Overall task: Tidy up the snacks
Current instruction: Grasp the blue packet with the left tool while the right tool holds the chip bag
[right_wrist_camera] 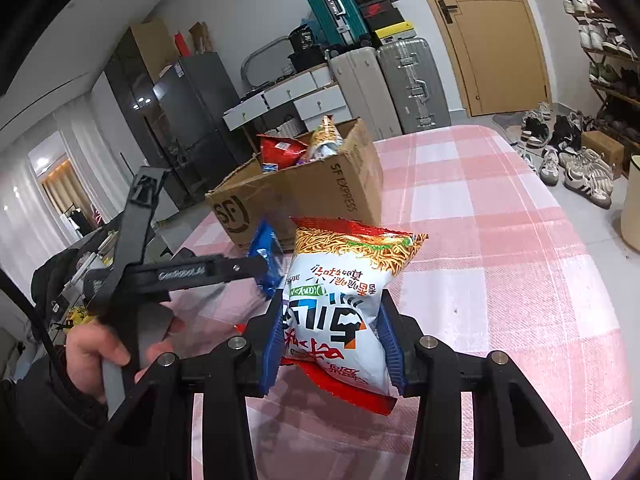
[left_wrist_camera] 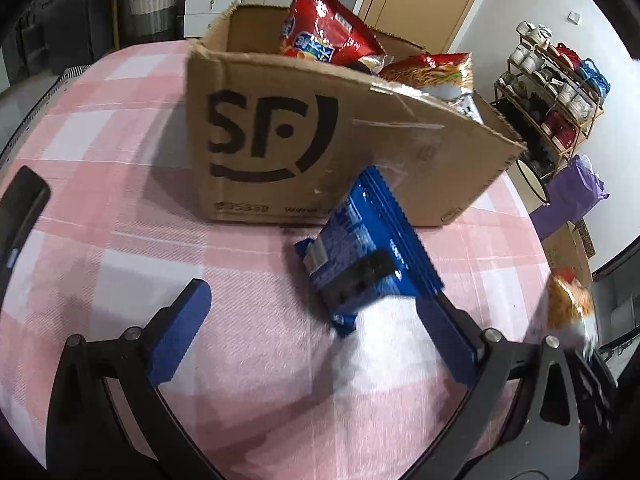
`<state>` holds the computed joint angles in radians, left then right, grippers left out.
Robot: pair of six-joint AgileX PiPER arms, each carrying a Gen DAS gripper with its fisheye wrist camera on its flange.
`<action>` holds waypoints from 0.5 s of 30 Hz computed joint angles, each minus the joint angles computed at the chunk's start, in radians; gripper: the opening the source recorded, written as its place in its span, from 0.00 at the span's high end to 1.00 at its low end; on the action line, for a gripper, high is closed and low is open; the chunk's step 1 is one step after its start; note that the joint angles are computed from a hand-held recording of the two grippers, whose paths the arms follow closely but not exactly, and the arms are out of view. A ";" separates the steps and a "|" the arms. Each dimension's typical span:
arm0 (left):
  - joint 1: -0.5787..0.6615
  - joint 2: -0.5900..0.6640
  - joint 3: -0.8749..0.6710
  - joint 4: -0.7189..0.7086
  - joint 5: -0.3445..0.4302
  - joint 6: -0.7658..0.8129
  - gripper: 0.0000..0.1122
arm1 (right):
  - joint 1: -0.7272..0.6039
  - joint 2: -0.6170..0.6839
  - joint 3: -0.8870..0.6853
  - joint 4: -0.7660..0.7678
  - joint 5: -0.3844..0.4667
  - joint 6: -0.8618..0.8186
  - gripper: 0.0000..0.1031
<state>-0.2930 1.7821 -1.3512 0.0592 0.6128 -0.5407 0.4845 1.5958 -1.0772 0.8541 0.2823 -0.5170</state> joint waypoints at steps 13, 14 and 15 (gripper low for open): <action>0.077 0.062 -0.085 -0.199 0.020 0.191 0.76 | -0.025 0.014 0.025 0.164 0.021 -0.138 0.58; 0.081 0.054 -0.078 -0.208 0.020 0.206 0.78 | -0.022 0.012 0.027 0.166 0.018 -0.140 0.58; 0.081 0.045 -0.067 -0.211 0.012 0.215 0.80 | -0.022 0.012 0.025 0.167 0.020 -0.140 0.58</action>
<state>-0.2123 1.8274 -1.4179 -0.1515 0.6250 -0.3252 0.4629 1.6078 -1.0522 1.0212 0.3027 -0.6567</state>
